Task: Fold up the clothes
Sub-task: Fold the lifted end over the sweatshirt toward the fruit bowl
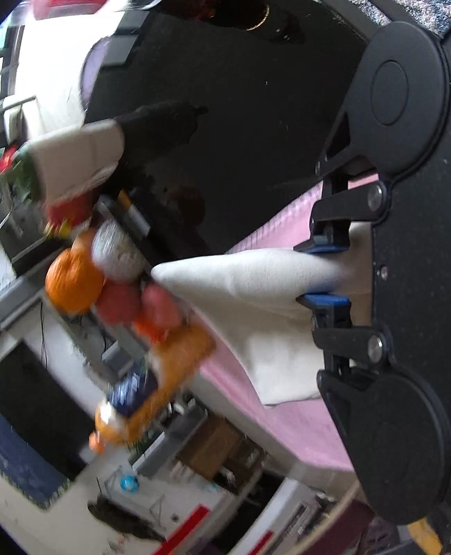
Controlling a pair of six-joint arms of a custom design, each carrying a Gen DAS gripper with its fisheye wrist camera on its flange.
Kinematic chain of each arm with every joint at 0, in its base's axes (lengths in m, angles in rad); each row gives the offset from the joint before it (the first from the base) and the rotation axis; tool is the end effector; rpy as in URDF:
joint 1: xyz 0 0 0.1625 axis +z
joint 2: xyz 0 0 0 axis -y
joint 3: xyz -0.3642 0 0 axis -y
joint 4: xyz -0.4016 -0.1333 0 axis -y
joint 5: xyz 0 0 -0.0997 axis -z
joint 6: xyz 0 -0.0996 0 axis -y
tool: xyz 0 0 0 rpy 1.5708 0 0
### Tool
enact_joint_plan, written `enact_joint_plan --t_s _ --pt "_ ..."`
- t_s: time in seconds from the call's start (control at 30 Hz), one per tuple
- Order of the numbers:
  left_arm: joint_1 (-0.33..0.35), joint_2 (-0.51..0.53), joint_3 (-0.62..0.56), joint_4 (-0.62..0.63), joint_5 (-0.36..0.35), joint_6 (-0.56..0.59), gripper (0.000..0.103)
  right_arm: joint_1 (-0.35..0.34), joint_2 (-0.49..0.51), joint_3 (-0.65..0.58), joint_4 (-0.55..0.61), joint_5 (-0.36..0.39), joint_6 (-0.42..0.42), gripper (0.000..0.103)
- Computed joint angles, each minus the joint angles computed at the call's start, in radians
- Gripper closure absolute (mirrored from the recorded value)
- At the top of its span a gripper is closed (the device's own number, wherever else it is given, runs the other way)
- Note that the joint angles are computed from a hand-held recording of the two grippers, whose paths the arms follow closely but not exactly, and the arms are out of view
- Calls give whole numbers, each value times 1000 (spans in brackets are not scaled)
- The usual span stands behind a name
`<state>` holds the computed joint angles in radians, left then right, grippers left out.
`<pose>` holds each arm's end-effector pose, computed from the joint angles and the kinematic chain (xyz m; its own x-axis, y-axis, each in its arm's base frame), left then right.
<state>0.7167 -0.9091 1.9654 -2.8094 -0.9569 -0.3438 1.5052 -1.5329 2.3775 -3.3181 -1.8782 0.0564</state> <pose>-0.2775 -0.4947 0.0382 -0.8296 0.2979 -0.4723 0.4906 0.7928 -0.3616 0.0756 -0.4226 0.2456 -0.9317 0.3339 0.1429 0.0933 0.6003 -0.7943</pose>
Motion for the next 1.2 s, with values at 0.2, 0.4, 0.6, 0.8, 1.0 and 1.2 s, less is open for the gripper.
enact_joint_plan --t_s 0.2,0.4,0.6,0.8,1.0,1.2 --pt "-25 -83 102 -109 68 -4 71 -13 -44 47 -40 -55 -6 52" --pt "-85 -123 181 -197 28 133 80 -28 -101 131 -178 49 -33 95" --pt "-56 -107 175 -26 -33 43 73 -37 -110 108 89 -7 98 102" --pt "-95 -211 279 17 -35 21 79 111 -42 207 -132 -290 124 96" --pt "-103 -228 267 148 -16 -39 71 103 42 217 -174 -211 84 101" --pt "-149 -341 278 316 19 -149 63 217 45 218 -174 -310 196 93"
